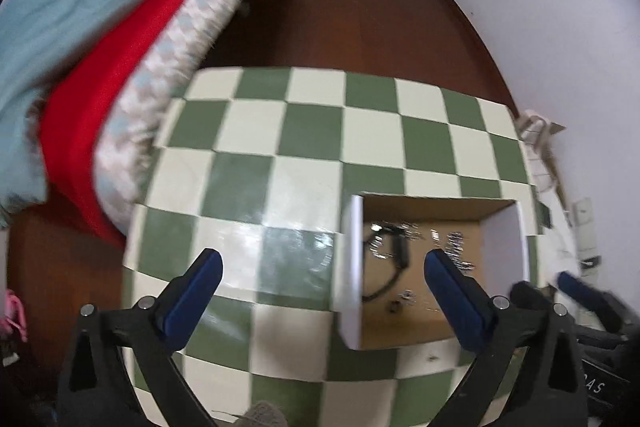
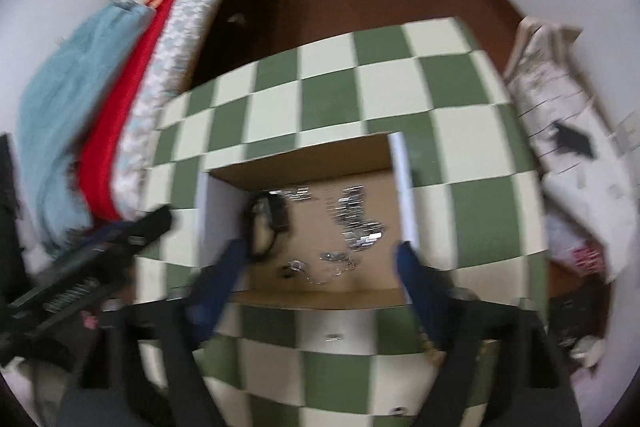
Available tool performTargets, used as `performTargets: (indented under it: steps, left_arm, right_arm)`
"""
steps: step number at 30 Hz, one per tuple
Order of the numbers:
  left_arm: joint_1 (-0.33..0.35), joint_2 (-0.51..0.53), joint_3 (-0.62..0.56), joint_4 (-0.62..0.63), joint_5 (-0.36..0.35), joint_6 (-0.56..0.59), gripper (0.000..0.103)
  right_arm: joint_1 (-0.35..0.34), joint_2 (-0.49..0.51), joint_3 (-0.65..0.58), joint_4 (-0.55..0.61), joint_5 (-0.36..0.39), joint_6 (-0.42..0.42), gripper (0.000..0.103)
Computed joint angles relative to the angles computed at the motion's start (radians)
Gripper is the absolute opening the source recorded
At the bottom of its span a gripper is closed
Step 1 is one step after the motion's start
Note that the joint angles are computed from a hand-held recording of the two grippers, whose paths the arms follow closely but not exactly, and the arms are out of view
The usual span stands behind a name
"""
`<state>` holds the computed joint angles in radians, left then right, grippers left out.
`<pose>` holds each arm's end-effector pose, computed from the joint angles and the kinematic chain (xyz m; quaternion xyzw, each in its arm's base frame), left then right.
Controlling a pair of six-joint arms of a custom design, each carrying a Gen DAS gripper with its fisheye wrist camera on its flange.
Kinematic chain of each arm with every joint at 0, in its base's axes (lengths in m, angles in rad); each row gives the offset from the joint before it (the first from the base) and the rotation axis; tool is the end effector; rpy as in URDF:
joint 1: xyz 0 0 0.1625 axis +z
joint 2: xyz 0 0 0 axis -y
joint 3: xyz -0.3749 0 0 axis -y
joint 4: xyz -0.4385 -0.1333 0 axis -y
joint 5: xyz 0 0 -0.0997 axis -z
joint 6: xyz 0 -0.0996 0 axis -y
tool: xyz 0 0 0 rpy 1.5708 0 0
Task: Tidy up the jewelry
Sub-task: 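Lower the watch band into the white box with the left tool while the right tool releases its chain there, then lift both open tools away from the white box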
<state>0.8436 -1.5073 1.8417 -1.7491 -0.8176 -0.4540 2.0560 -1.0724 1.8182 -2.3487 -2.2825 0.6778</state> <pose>-0.1987 -0.5262 0.3055 0.1547 0.9145 -0.1439 0.3449 0.3418 -0.5019 0.1221 -0.0957 -0.9323 0.2039 0.2828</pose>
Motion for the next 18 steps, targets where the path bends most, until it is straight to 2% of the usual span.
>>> performTargets:
  steps: [3,7,12,18]
  left_arm:
    - [-0.021,-0.025,0.04,-0.016,0.083,0.019,0.103]
    - [-0.044,-0.059,0.083,-0.037,0.144,0.036,0.103]
    - [-0.065,-0.091,0.102,0.0,0.177,0.002,0.103]
    - [-0.094,-0.137,0.111,0.047,0.18,-0.041,0.103]
  right_arm:
    - [0.018,0.023,-0.027,0.095,-0.09,0.029,0.101]
    - [0.041,0.046,-0.046,0.18,-0.189,0.071,0.103]
    - [0.059,0.046,-0.048,0.207,-0.208,0.084,0.103]
    - [0.089,0.034,-0.052,0.243,-0.221,0.116,0.103]
